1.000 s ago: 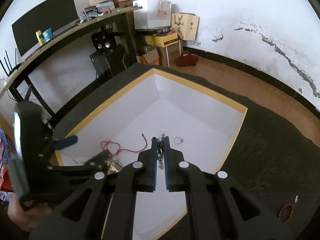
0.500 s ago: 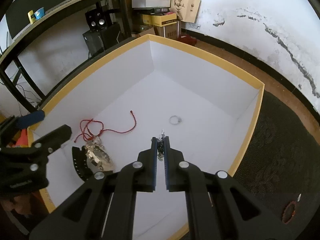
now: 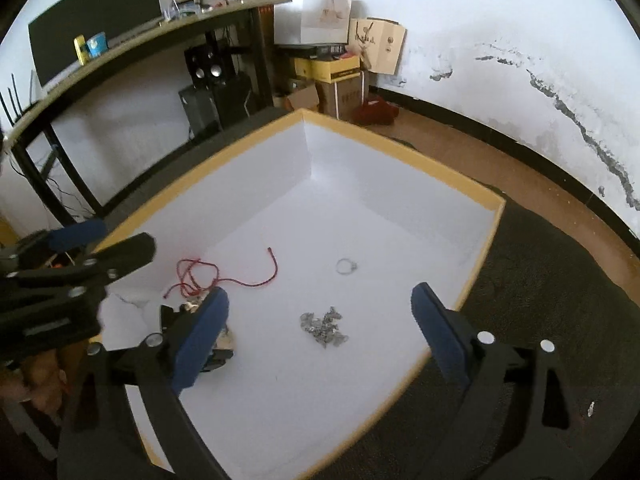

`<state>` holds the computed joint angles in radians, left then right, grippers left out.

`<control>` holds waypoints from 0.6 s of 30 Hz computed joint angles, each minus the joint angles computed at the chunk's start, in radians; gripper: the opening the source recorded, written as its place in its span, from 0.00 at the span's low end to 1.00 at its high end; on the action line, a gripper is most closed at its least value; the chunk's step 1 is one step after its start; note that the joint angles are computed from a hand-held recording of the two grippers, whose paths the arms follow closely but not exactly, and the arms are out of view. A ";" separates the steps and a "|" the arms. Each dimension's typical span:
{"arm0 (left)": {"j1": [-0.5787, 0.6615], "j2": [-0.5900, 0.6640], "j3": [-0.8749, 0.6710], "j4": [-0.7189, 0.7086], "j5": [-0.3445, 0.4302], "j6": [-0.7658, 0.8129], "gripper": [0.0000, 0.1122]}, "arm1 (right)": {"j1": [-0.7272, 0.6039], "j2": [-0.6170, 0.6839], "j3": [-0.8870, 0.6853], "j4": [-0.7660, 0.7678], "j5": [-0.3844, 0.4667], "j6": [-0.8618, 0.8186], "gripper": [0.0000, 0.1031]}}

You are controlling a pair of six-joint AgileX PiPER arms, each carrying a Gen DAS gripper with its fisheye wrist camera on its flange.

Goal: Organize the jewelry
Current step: 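Lower the silver chain into the box and open the right gripper, then move both grippers back over the rug toward the red bead bracelet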

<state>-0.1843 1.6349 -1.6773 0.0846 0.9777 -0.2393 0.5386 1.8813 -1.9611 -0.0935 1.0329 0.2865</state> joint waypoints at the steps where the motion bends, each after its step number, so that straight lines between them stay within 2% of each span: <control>1: -0.010 -0.002 -0.002 0.005 -0.003 -0.010 0.82 | -0.009 -0.026 0.022 0.006 -0.006 0.000 0.94; 5: -0.049 -0.005 -0.014 0.009 -0.010 -0.039 0.86 | -0.046 -0.172 0.170 -0.040 -0.046 0.054 0.94; 10: -0.166 0.026 -0.076 0.050 0.017 -0.100 0.86 | -0.121 -0.365 0.352 -0.104 -0.043 0.077 0.94; 13: -0.258 0.055 -0.131 0.072 0.030 -0.133 0.86 | -0.253 -0.519 0.487 -0.095 -0.052 0.068 0.94; 18: -0.458 0.149 -0.263 0.145 0.070 -0.212 0.86 | -0.605 -0.702 0.659 0.031 -0.044 -0.092 0.94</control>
